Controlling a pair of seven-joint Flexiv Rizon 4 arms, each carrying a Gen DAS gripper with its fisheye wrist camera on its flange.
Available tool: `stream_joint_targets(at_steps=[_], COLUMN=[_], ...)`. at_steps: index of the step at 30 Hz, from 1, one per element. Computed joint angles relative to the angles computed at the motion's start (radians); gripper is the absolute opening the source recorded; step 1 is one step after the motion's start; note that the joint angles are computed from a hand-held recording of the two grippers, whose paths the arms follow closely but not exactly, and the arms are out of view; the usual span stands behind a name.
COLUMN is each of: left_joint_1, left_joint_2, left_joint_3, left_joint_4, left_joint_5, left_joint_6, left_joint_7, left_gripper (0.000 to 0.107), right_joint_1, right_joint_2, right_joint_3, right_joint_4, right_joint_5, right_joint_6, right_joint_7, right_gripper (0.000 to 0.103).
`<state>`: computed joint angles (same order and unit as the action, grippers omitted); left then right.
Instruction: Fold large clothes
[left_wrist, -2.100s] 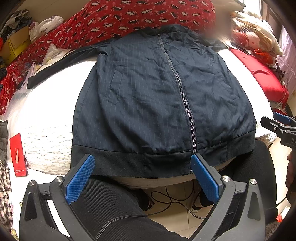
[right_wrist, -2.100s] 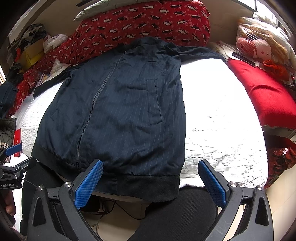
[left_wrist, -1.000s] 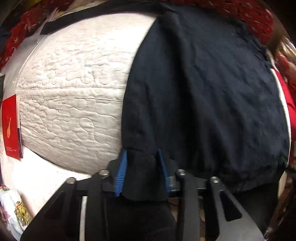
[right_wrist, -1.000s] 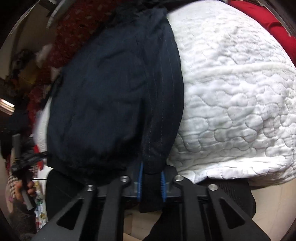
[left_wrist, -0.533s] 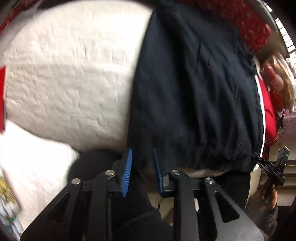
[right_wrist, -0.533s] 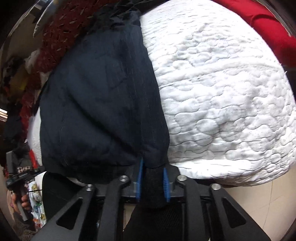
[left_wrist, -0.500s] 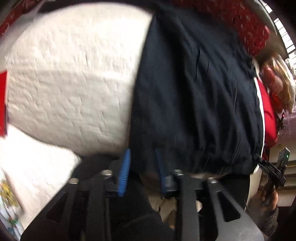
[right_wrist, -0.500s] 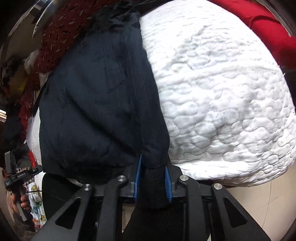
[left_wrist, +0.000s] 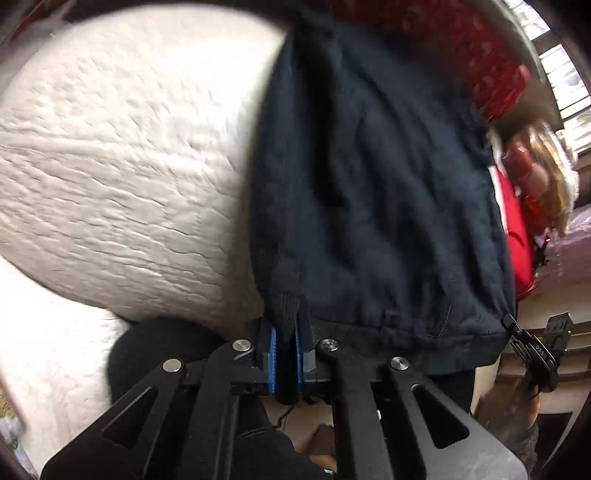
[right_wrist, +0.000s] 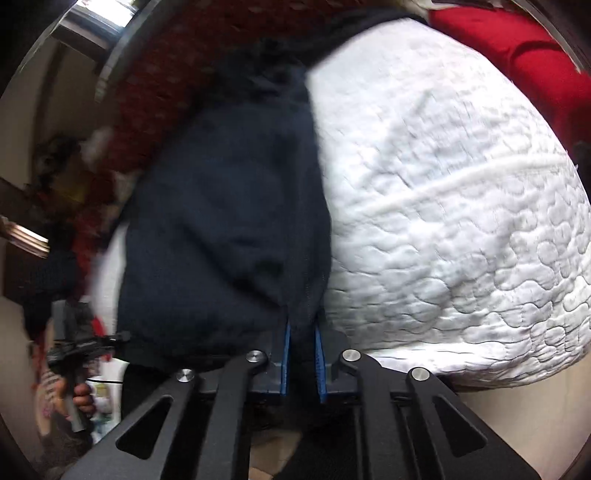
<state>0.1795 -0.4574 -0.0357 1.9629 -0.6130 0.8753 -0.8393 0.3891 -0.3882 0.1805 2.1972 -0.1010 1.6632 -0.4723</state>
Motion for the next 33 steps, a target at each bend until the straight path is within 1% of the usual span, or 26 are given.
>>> stream_joint_targets(at_steps=[1,2,3,4,5,6,7,8,9,10,11,13,15,16,17,19,20,22,24,25,26,28,29,30,32,33], left_joint_1=[-0.002,-0.003,-0.017,-0.033,-0.046,-0.033,-0.022,-0.008,0.015,0.021,0.023,0.006,-0.017,-0.034,-0.056,-0.089,-0.117,-0.148,-0.173,-0.165,-0.174,-0.197,-0.220,-0.236,-0.252,-0.252], left_joint_2=[0.006,0.000,-0.020,-0.042,-0.061,-0.065,-0.056,-0.041,-0.011,0.011,0.037,0.056,0.059,0.044,0.026,-0.018,-0.061,-0.140,-0.219,-0.232,-0.267,-0.338,-0.393,-0.428,-0.490,-0.523], left_joint_3=[0.006,0.014,0.026,0.045,0.064,0.056,0.045,0.029,0.006,-0.009,-0.025,-0.050,-0.073,-0.081,-0.083,-0.093,-0.094,-0.084,-0.075,-0.072,-0.076,-0.071,-0.053,-0.042,-0.023,-0.025], left_joint_4=[0.007,0.006,-0.012,-0.041,-0.057,-0.056,-0.046,-0.035,-0.018,-0.005,0.014,0.001,-0.030,-0.066,-0.108,-0.185,-0.244,-0.362,-0.482,-0.517,-0.569,-0.670,-0.746,-0.798,-0.888,-0.931], left_joint_5=[0.007,0.019,0.052,0.098,0.144,0.147,0.139,0.120,0.082,0.051,0.014,-0.035,-0.076,-0.084,-0.076,-0.063,-0.037,0.023,0.075,0.091,0.108,0.152,0.192,0.223,0.273,0.286], left_joint_6=[0.015,0.012,-0.004,-0.019,-0.032,-0.042,-0.044,-0.045,-0.049,-0.038,-0.010,0.028,0.036,0.035,0.033,0.037,0.046,0.022,-0.024,-0.056,-0.066,-0.069,-0.075,-0.082,-0.114,-0.144], left_joint_7=[-0.001,-0.011,-0.059,-0.112,-0.160,-0.158,-0.149,-0.127,-0.076,-0.038,0.011,0.082,0.124,0.124,0.104,0.083,0.049,-0.028,-0.115,-0.135,-0.159,-0.203,-0.237,-0.265,-0.310,-0.324], left_gripper=[0.005,0.005,0.005,0.005,0.005,0.005,0.005,0.005,0.005,0.005,0.005,0.009,0.019,0.030,0.039,0.040,0.041,0.042,0.042,0.042,0.042,0.043,0.044,0.045,0.045,0.045], right_joint_1=[0.024,0.040,0.029,-0.007,-0.040,-0.053,-0.092,-0.103,-0.097,-0.067,-0.010,0.070,0.084,0.080,0.060,0.054,0.039,0.002,-0.058,-0.089,-0.102,-0.161,-0.183,-0.181,-0.187,-0.201], right_joint_2=[0.023,0.037,0.035,0.023,0.003,-0.017,-0.042,-0.054,-0.046,-0.023,0.010,0.048,0.041,0.022,-0.008,-0.079,-0.125,-0.227,-0.333,-0.362,-0.373,-0.370,-0.360,-0.346,-0.336,-0.344], right_joint_3=[-0.027,-0.047,-0.035,0.010,0.041,0.057,0.105,0.127,0.115,0.071,-0.002,-0.135,-0.195,-0.207,-0.192,-0.188,-0.164,-0.106,-0.012,0.031,0.042,0.078,0.069,0.027,-0.075,-0.112], right_joint_4=[0.024,0.035,0.034,0.021,0.006,-0.021,-0.060,-0.090,-0.099,-0.100,-0.092,-0.071,-0.098,-0.135,-0.185,-0.266,-0.325,-0.444,-0.582,-0.615,-0.627,-0.631,-0.624,-0.613,-0.609,-0.621], right_joint_5=[0.001,-0.006,-0.002,0.028,0.006,-0.001,0.024,0.065,0.042,-0.007,-0.048,-0.186,-0.266,-0.288,-0.289,-0.302,-0.283,-0.248,-0.189,-0.138,-0.125,-0.035,-0.018,0.000,0.030,0.047], right_joint_6=[0.033,0.033,0.017,-0.010,-0.056,-0.114,-0.178,-0.223,-0.252,-0.285,-0.313,-0.271,-0.191,-0.171,-0.170,-0.171,-0.200,-0.274,-0.432,-0.489,-0.482,-0.383,-0.332,-0.291,-0.233,-0.220], right_joint_7=[0.001,0.008,0.007,-0.019,-0.003,-0.002,-0.034,-0.070,-0.050,-0.019,0.009,0.097,0.122,0.115,0.089,0.067,0.035,-0.020,-0.111,-0.175,-0.191,-0.265,-0.256,-0.238,-0.172,-0.133], right_gripper=[0.008,0.008,0.008,0.008,0.008,0.008,0.009,0.011,0.016,0.018,0.018,0.019,0.021,0.028,0.035,0.036,0.036,0.036,0.032,0.029,0.025,0.025,0.029,0.031,0.043,0.043])
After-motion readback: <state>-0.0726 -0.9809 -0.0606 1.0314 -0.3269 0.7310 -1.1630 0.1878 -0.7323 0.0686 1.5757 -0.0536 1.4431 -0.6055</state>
